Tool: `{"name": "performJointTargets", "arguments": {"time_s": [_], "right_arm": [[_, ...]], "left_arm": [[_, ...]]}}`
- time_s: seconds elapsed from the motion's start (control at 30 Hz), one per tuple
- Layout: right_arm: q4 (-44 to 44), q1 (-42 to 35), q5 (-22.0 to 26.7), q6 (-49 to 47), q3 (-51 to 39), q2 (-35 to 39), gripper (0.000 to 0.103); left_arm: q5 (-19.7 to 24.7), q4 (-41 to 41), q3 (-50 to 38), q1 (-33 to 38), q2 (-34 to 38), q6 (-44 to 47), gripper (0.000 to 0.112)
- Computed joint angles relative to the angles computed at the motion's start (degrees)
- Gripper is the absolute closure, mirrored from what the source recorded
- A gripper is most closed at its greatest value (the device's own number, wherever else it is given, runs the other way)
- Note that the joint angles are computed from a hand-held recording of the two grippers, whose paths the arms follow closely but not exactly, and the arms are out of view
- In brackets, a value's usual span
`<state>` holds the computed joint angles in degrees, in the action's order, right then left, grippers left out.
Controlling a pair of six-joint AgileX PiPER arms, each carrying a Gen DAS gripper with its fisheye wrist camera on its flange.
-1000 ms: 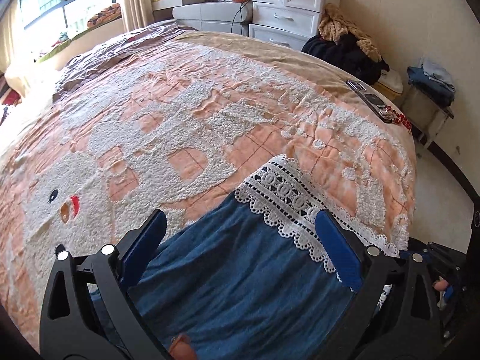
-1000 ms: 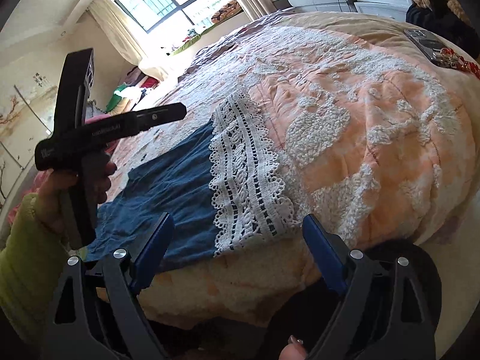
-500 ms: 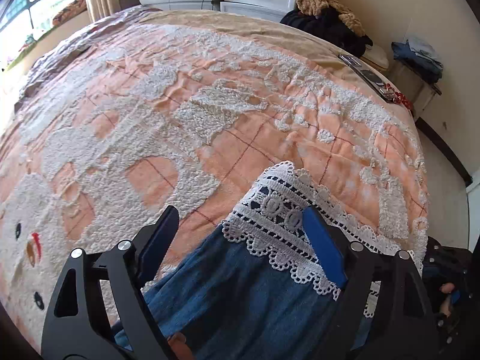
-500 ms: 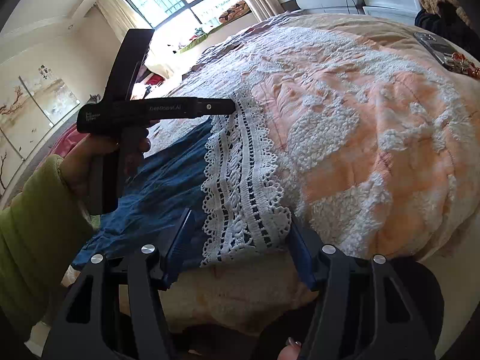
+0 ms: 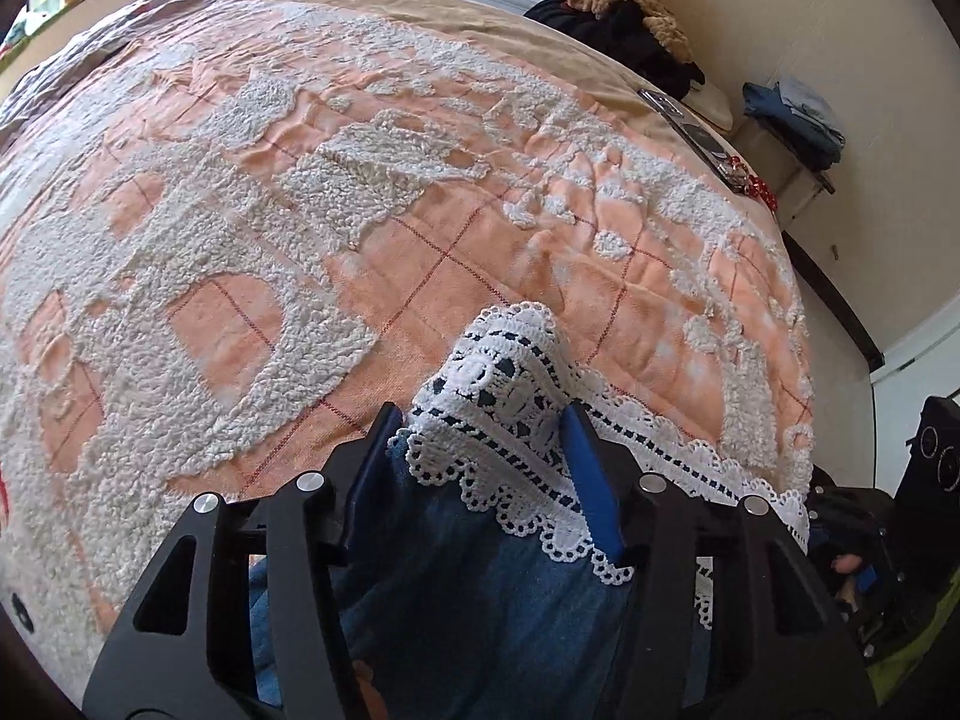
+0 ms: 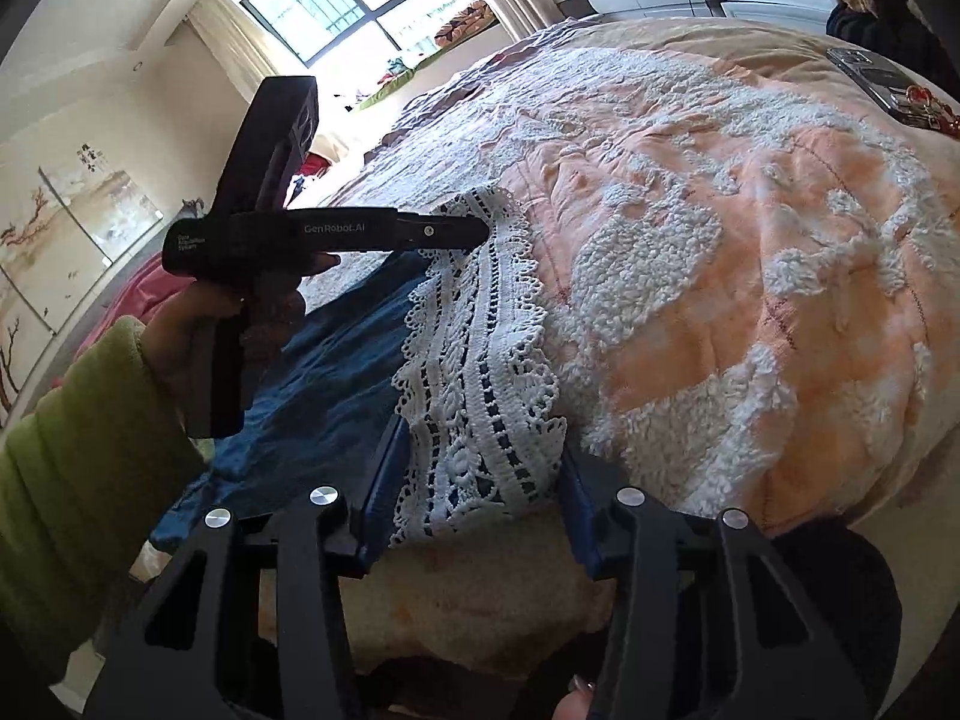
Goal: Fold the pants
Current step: 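Lift the lace trim with the left gripper and fold it over the denim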
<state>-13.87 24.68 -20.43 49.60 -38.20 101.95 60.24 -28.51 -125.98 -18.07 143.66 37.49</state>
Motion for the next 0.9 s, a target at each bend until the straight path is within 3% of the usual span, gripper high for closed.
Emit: {"name": "performJointTargets", "arguments": {"time_s": [0.07,0.1,0.13,0.27,0.4,0.63,0.8,0.9], "right_arm": [[4.5,1.2,1.7,-4.4,-0.6,-0.3,0.062],[7.0,1.7,2.7,-7.3,-0.8,-0.8,0.072],[7.7,1.9,2.0,-8.0,-0.4,-1.1,0.075],[7.9,2.7,1.2,-8.4,-0.5,-1.9,0.076],[10.9,3.7,1.4,-11.5,-0.7,-4.0,0.076],[33.3,11.3,4.2,-40.3,-4.9,-9.1,0.076],[25.8,15.4,7.7,-37.4,-11.8,-6.8,0.076],[28.1,18.2,10.2,-41.9,-16.7,-3.1,0.076]], "left_arm": [[-1.0,0.5,0.8,-0.5,-0.3,-0.3,0.075],[-0.5,-0.3,0.9,-0.5,-0.3,-0.1,0.089],[-0.3,-1.1,1.2,-0.4,-0.4,0.0,0.094],[-1.2,-3.5,3.9,0.4,-2.4,1.7,0.097],[0.2,-11.7,6.3,4.0,-5.1,5.9,0.097],[2.9,-23.7,15.7,12.1,-13.9,16.5,0.097],[4.6,-28.3,24.5,19.2,-19.1,24.2,0.097],[5.1,-29.2,28.6,22.9,-20.2,26.9,0.096]]}}
